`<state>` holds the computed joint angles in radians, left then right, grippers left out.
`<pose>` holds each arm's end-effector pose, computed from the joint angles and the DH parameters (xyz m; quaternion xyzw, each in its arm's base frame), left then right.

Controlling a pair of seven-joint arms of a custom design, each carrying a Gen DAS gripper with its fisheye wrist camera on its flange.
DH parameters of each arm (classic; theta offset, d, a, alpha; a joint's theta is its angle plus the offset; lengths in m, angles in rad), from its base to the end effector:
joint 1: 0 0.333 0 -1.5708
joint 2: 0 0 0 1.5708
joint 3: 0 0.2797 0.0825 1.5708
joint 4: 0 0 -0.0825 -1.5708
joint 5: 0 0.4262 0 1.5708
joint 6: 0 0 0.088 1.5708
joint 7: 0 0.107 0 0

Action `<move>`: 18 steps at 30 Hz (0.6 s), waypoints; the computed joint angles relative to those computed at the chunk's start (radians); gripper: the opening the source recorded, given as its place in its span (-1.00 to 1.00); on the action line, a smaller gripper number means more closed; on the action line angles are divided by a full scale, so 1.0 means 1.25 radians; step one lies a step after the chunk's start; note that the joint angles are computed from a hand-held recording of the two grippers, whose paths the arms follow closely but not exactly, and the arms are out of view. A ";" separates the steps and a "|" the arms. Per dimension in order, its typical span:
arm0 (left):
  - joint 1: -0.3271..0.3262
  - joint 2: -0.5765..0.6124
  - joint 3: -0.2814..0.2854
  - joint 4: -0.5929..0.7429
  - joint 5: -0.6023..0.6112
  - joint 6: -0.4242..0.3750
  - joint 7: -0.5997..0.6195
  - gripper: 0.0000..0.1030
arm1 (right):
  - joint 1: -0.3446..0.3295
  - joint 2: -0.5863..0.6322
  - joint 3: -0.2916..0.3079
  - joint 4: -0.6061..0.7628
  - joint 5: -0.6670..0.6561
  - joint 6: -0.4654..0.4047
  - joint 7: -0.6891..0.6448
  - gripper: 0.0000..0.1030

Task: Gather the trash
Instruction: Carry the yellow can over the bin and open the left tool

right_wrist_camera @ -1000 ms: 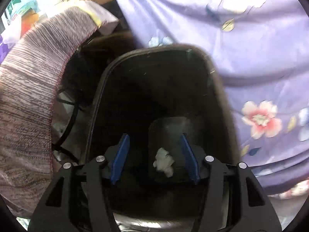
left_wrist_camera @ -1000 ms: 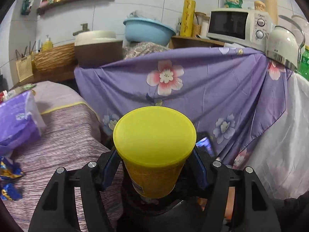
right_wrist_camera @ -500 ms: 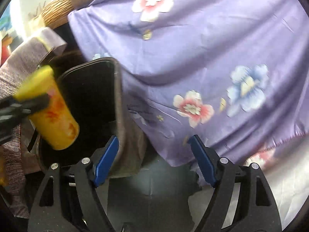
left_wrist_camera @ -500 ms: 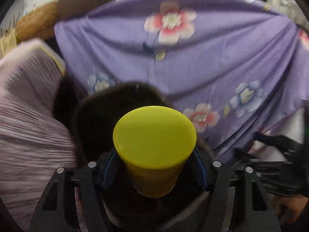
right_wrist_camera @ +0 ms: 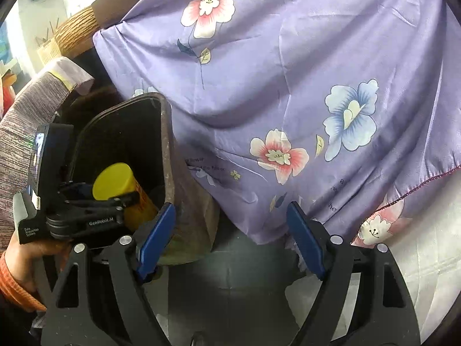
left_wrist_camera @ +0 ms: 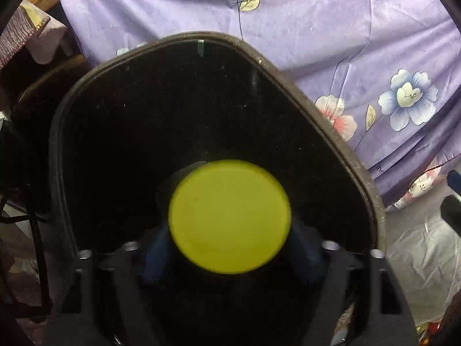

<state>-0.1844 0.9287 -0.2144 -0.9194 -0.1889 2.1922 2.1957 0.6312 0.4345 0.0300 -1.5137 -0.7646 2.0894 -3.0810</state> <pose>0.7828 -0.2607 0.3370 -0.3537 0.9038 -0.2375 0.0395 0.5959 0.4169 0.3905 -0.4272 0.8390 -0.2859 0.1785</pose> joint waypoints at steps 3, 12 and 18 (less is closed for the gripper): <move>0.023 -0.051 -0.021 -0.075 -0.032 0.056 0.034 0.75 | 0.002 0.003 -0.001 0.006 -0.001 0.000 -0.001 0.56; 0.093 -0.243 -0.068 -0.306 -0.158 0.166 0.138 0.78 | 0.018 -0.035 -0.006 -0.013 -0.062 -0.031 0.065 0.59; 0.169 -0.434 -0.105 -0.507 -0.359 0.218 0.324 0.89 | 0.015 -0.044 0.002 -0.003 -0.094 -0.031 0.088 0.60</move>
